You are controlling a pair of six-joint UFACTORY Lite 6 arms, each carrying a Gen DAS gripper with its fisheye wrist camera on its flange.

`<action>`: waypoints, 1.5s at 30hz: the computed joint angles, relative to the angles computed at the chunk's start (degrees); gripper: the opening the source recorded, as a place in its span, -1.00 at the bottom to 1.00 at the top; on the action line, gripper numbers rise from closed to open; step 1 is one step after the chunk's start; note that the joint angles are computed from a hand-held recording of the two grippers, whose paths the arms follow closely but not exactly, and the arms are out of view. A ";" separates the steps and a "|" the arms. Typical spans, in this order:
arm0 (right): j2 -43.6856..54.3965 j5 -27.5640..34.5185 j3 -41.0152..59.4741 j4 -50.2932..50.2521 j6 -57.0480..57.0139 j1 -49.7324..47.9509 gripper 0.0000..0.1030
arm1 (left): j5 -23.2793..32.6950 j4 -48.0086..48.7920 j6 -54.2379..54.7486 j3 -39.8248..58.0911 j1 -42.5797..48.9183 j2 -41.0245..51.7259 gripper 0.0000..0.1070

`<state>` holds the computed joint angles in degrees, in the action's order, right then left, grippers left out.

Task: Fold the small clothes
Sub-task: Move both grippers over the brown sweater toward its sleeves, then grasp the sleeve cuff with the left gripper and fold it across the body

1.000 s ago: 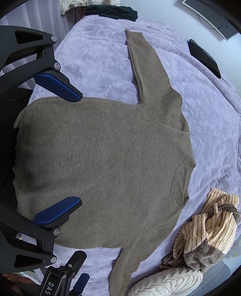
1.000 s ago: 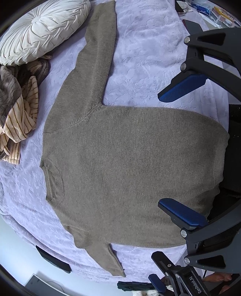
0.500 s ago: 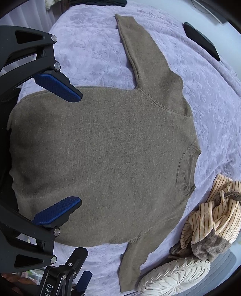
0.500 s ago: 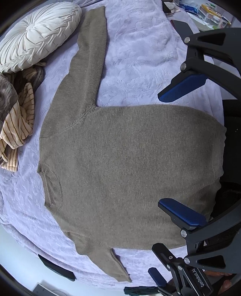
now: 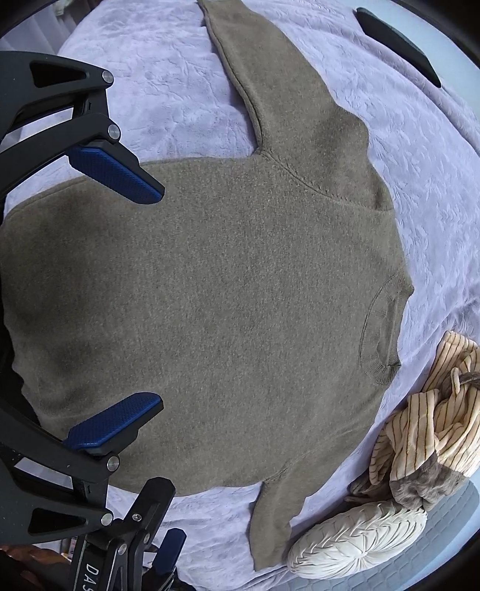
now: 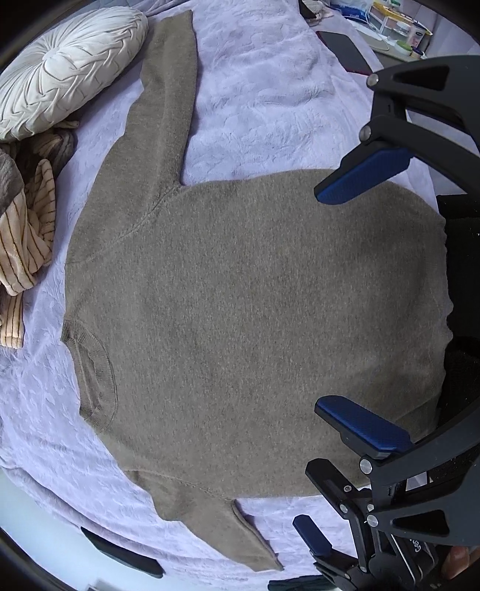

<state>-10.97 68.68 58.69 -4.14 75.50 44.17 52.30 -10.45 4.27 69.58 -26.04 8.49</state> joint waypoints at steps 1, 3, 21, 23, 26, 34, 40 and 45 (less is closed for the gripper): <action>0.79 -0.10 0.54 -0.03 0.15 0.01 1.00 | 0.00 -0.44 1.05 0.43 1.05 0.57 0.91; 2.82 -0.38 2.05 0.08 0.49 0.10 1.00 | -0.08 -1.09 2.36 1.05 2.69 1.32 0.91; 22.44 -1.36 20.79 1.71 -2.06 2.53 1.00 | 2.11 -17.88 23.18 6.03 27.81 10.59 0.91; 23.80 -1.20 22.26 1.99 -2.63 2.81 1.00 | 2.56 -22.12 26.29 10.98 34.52 16.20 0.91; 26.15 -1.29 24.25 2.96 -4.16 3.06 1.00 | -0.28 -24.33 27.08 19.00 42.56 24.27 0.91; 34.60 -2.16 31.19 6.37 -8.37 4.05 1.00 | 4.15 -33.08 20.76 44.64 58.55 49.83 0.91; 42.40 0.41 40.76 6.70 -10.75 4.65 1.00 | 5.38 -37.93 22.76 52.02 58.00 55.51 0.91; 45.63 0.14 44.80 7.07 -10.83 4.78 1.00 | 5.75 -36.26 20.42 59.44 56.27 59.07 0.79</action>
